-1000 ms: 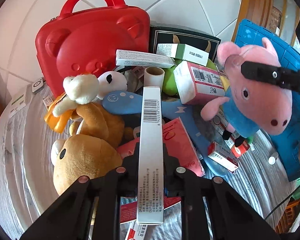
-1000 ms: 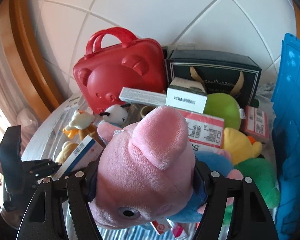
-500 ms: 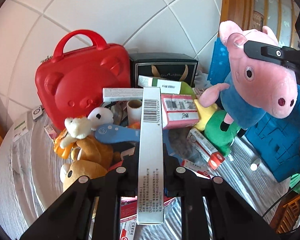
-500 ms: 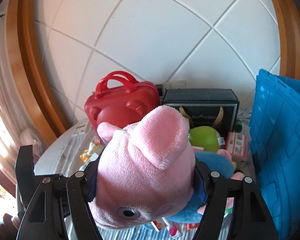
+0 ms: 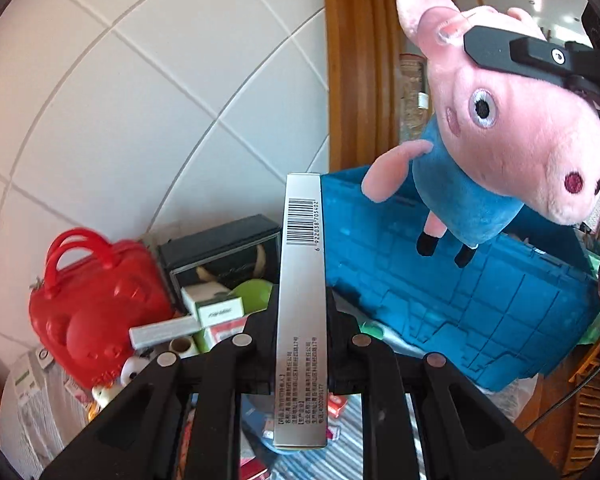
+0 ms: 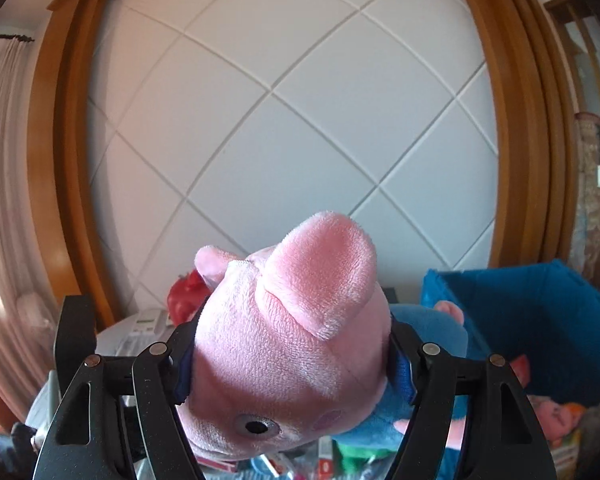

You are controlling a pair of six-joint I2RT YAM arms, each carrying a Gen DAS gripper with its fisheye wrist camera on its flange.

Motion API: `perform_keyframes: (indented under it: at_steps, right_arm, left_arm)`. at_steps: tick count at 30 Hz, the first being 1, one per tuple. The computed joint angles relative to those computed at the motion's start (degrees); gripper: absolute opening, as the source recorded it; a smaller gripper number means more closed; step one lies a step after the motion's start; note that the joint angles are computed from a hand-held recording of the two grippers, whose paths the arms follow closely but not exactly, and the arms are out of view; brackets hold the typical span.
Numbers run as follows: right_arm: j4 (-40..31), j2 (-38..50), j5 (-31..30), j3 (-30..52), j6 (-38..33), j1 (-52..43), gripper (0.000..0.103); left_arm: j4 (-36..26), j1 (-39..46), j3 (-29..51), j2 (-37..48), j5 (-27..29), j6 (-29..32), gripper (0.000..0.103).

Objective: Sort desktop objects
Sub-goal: 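Carry the pig plush and white box over the blue crate and open both tools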

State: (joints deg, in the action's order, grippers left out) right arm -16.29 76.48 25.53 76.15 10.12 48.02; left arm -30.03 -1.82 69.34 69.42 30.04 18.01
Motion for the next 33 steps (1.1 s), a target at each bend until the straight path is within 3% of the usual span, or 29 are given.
perform_keyframes:
  at_steps: [5, 8, 12, 19, 21, 23, 24, 27, 29, 33]
  right_arm:
    - [-5.4, -12.0, 5.8, -1.5, -2.5, -2.7, 0.075]
    - [-10.8, -17.7, 3.9, -1.3, -2.7, -9.2, 0.076]
    - [-15.9, -22.1, -7.7, -0.9, -3.8, -24.9, 0.076]
    - [-17.0, -20.1, -36.8, 0.1, -4.8, -58.2, 0.078]
    - [-17.6, -17.2, -39.8, 2.3, -5.2, -63.8, 0.086]
    - [-17.3, -14.8, -39.1, 4.1, -5.3, -67.2, 0.087]
    - [-17.4, -13.9, -41.4, 5.0, -4.8, -69.7, 0.087]
    - [-16.7, -13.9, -46.6, 5.4, -4.0, -75.2, 0.093]
    - [-15.9, -15.4, -48.3, 4.1, -3.6, -77.1, 0.096]
    - [-14.8, -17.1, -50.5, 1.8, -3.7, -79.2, 0.100]
  left_arm:
    - [0.6, -16.9, 6.7, 1.6, -8.3, -3.6, 0.016]
    - [0.7, -27.3, 12.2, 5.9, -14.2, -5.3, 0.016]
    - [0.2, -37.9, 21.0, 13.7, -20.6, -7.4, 0.016]
    - [-6.8, -47.9, 41.4, 29.4, -28.8, -8.7, 0.017]
    - [-8.2, -49.8, 47.3, 33.6, -34.0, -8.9, 0.027]
    - [-11.8, -50.9, 54.9, 38.4, -37.6, -9.7, 0.068]
    - [-11.8, -51.4, 56.1, 39.2, -39.6, -10.2, 0.073]
    - [-11.4, -52.5, 57.4, 40.1, -42.7, -10.4, 0.075]
    - [-10.9, -53.7, 57.1, 40.2, -46.7, -10.3, 0.075]
    - [-8.7, -53.8, 53.4, 38.9, -49.5, -11.4, 0.075]
